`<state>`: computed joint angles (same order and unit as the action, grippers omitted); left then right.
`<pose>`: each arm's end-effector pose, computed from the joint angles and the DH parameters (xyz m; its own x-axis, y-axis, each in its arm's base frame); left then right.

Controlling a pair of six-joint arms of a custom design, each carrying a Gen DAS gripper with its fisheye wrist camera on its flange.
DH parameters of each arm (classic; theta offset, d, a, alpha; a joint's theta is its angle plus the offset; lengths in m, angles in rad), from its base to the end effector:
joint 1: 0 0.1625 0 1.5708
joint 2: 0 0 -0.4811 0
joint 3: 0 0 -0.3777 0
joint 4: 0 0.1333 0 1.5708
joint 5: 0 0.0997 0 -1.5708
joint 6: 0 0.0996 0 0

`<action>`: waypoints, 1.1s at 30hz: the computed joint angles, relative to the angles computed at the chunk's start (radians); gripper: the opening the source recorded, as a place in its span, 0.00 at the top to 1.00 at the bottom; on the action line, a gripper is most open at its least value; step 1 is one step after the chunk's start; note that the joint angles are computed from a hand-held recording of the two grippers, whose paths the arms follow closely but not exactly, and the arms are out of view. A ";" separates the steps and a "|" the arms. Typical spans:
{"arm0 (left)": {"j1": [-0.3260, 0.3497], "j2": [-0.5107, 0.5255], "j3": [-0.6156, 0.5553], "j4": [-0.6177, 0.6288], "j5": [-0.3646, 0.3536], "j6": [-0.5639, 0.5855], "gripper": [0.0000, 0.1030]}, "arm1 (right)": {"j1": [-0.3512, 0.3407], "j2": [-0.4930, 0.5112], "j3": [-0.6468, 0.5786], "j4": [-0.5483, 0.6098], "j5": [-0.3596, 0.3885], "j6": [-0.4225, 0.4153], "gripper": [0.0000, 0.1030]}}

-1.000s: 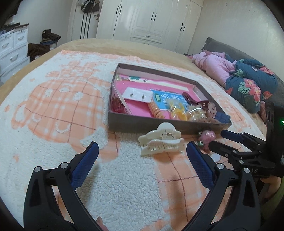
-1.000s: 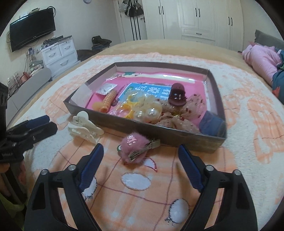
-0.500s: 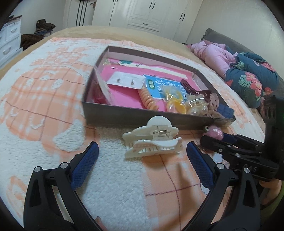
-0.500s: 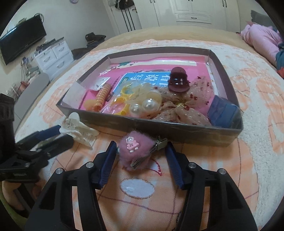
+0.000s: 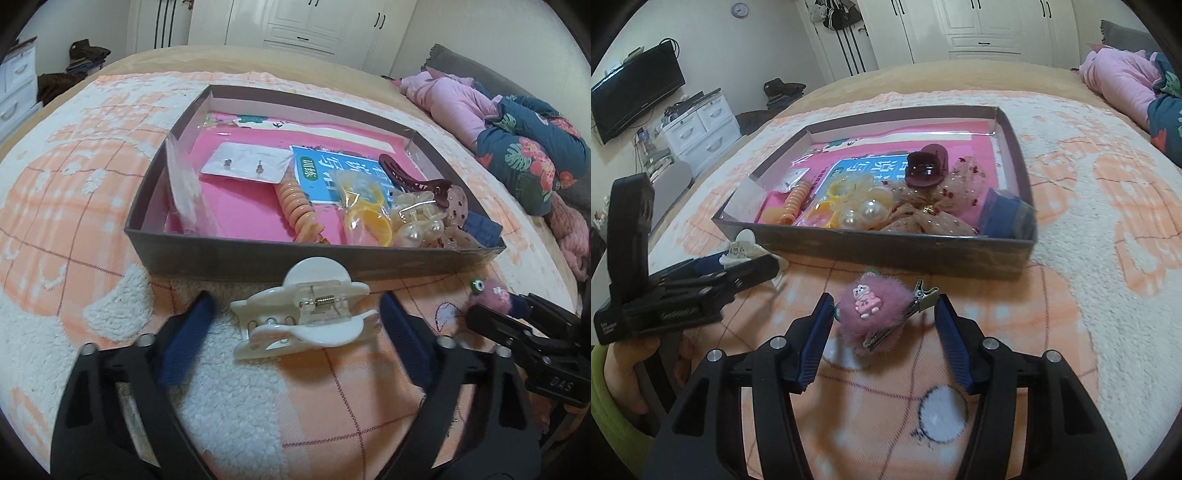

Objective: Organize jewelry
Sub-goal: 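Grasp the pink fluffy clip with right gripper while left grasps the white claw clip, then carry the white claw clip with left gripper over the box while right carries the pink clip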

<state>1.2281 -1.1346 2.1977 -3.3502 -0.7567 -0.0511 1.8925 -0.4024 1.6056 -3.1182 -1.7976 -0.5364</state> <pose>0.0234 -0.5466 0.2824 -0.8189 -0.2550 -0.5142 0.2119 0.6983 -0.6838 0.3281 -0.6338 -0.0593 -0.6631 -0.6593 0.3544 -0.7405 0.6470 -0.1819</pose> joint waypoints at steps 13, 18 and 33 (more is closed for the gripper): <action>-0.031 -0.036 0.068 -0.083 -0.025 0.023 0.38 | 0.018 -0.048 0.067 -0.060 0.046 -0.031 0.47; -0.066 -0.066 0.099 -0.134 -0.014 0.037 0.38 | 0.030 -0.061 0.078 -0.072 0.069 -0.050 0.47; -0.106 -0.082 0.063 -0.203 -0.008 0.120 0.38 | 0.056 -0.052 0.019 -0.108 0.102 -0.084 0.47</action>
<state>1.1219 -1.2162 2.2612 -3.5536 -0.7642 0.0690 1.9482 -0.4540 1.6242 -3.2258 -1.6956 -0.6206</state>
